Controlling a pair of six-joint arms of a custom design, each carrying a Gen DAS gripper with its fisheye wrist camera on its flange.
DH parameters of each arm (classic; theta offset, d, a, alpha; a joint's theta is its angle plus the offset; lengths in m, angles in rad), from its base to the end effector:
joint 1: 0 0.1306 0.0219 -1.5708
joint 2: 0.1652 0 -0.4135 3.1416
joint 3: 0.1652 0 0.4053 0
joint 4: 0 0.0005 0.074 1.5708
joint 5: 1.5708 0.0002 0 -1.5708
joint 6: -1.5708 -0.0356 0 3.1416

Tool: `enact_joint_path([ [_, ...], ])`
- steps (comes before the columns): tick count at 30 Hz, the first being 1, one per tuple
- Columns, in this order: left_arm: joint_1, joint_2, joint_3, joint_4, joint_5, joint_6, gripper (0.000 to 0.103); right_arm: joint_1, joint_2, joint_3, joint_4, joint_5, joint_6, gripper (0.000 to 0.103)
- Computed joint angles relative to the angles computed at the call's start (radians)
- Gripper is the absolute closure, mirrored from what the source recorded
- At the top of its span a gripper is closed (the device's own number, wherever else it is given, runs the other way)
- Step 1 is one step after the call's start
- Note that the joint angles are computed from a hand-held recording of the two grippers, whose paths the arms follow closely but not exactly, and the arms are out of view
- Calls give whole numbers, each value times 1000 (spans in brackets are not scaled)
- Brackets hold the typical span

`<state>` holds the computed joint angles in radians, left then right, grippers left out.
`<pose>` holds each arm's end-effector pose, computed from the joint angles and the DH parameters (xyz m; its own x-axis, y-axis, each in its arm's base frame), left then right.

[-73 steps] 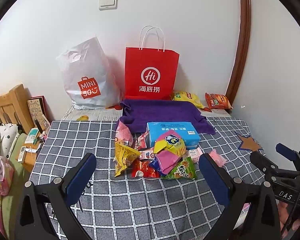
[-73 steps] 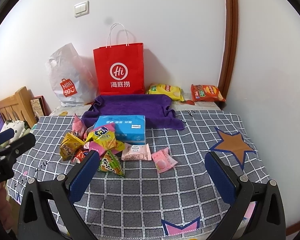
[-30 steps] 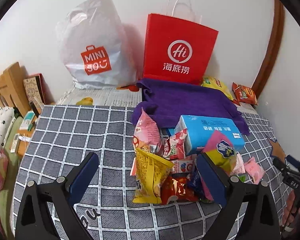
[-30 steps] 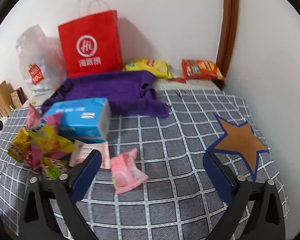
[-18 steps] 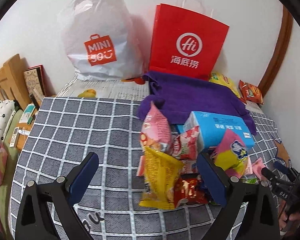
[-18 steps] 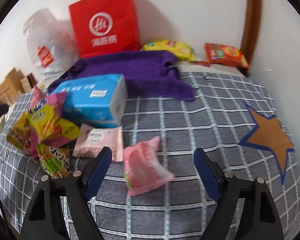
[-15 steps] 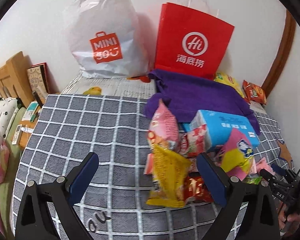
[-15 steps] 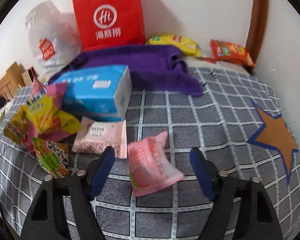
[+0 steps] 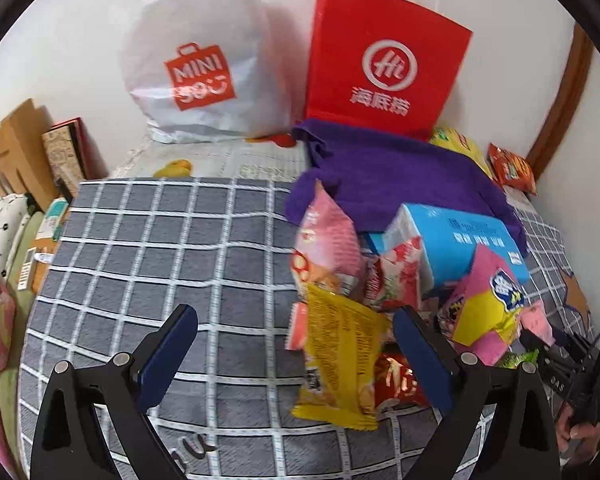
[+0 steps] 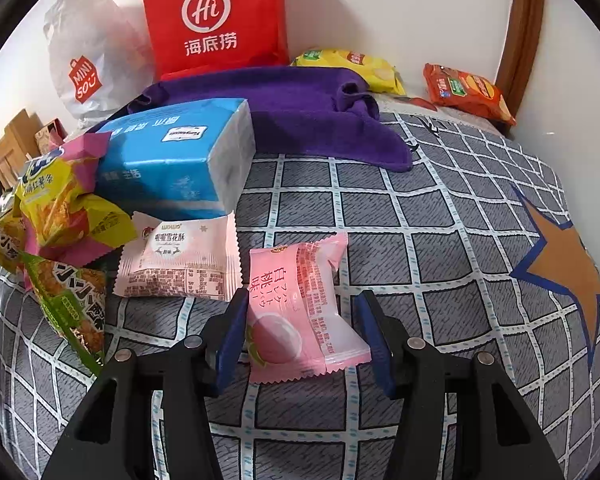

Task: Organize snacks
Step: 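Grasp the yellow snack bag with the left tool while the right tool grasps the pink candy packet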

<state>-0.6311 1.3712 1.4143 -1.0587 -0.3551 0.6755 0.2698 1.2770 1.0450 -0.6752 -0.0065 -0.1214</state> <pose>0.3857 -0.2672 0.4700 -0.7888 -0.1497 -0.5961 -0.1127 0.9887 -0.0990 0.4152 0.1145 0.3610 -0.7864 -0.0918 -0.6108 -0.1764 0.9811 0.0797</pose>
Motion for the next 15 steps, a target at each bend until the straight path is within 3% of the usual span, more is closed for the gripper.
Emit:
enact_joint_path([
  [9, 14, 40, -20, 4, 92, 1, 6, -13, 16, 8, 9, -15, -11, 48],
  [14, 11, 48, -27, 11, 113, -6, 18, -16, 16, 7, 11, -20, -10, 48],
  [15, 10, 50, -27, 14, 122, -13, 24, -16, 17, 7, 11, -19, -10, 48],
])
